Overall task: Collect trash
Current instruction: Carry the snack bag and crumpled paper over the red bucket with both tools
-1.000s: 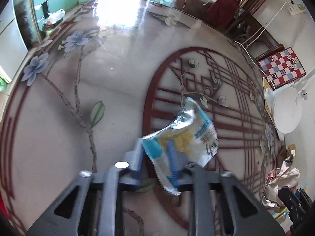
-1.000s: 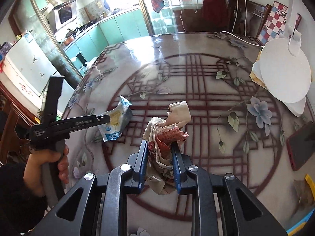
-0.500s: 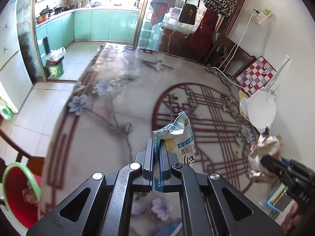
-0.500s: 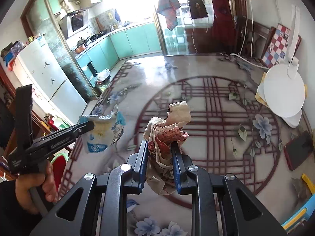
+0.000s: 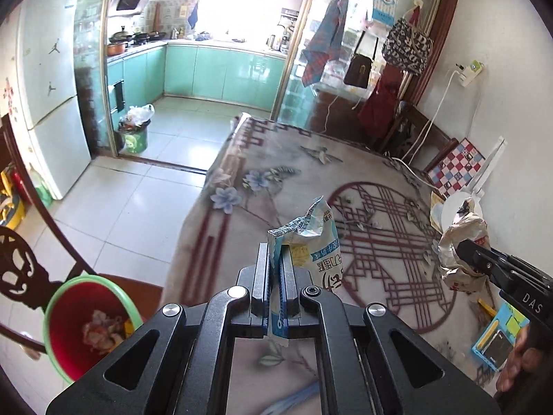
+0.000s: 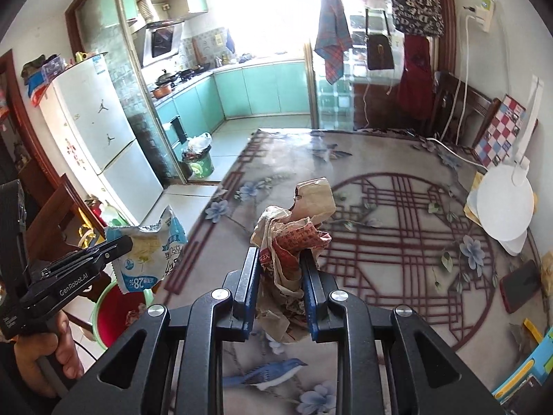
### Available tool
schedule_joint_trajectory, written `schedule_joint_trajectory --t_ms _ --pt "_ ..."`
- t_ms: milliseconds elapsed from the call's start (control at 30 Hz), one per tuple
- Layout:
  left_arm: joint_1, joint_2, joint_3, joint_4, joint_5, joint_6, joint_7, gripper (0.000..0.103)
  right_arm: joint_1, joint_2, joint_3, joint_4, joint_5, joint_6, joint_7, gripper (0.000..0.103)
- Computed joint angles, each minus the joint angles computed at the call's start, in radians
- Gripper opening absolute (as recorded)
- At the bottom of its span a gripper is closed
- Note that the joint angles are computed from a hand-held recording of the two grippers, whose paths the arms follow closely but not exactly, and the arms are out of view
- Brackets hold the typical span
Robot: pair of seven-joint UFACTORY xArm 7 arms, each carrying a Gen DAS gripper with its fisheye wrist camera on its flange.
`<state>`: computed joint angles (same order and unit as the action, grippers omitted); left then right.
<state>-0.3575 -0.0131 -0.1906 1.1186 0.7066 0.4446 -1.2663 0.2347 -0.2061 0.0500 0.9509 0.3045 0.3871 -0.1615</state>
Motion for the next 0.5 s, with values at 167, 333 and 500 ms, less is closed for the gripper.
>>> schedule_joint_trajectory --t_ms 167,333,500 --pt "0.039 -0.081 0.005 -0.084 0.005 -0.029 -0.002 0.004 0.013 -0.001 0.054 0.019 -0.069 -0.012 0.092 0.02" --pt "0.1 -0.152 -0.011 -0.165 -0.018 -0.045 0.011 0.004 0.05 0.026 0.092 0.052 -0.118 -0.016 0.165 0.021" --pt "0.165 -0.236 -0.03 -0.257 -0.058 -0.054 0.036 0.004 0.1 0.076 0.125 0.102 -0.149 -0.02 0.203 0.021"
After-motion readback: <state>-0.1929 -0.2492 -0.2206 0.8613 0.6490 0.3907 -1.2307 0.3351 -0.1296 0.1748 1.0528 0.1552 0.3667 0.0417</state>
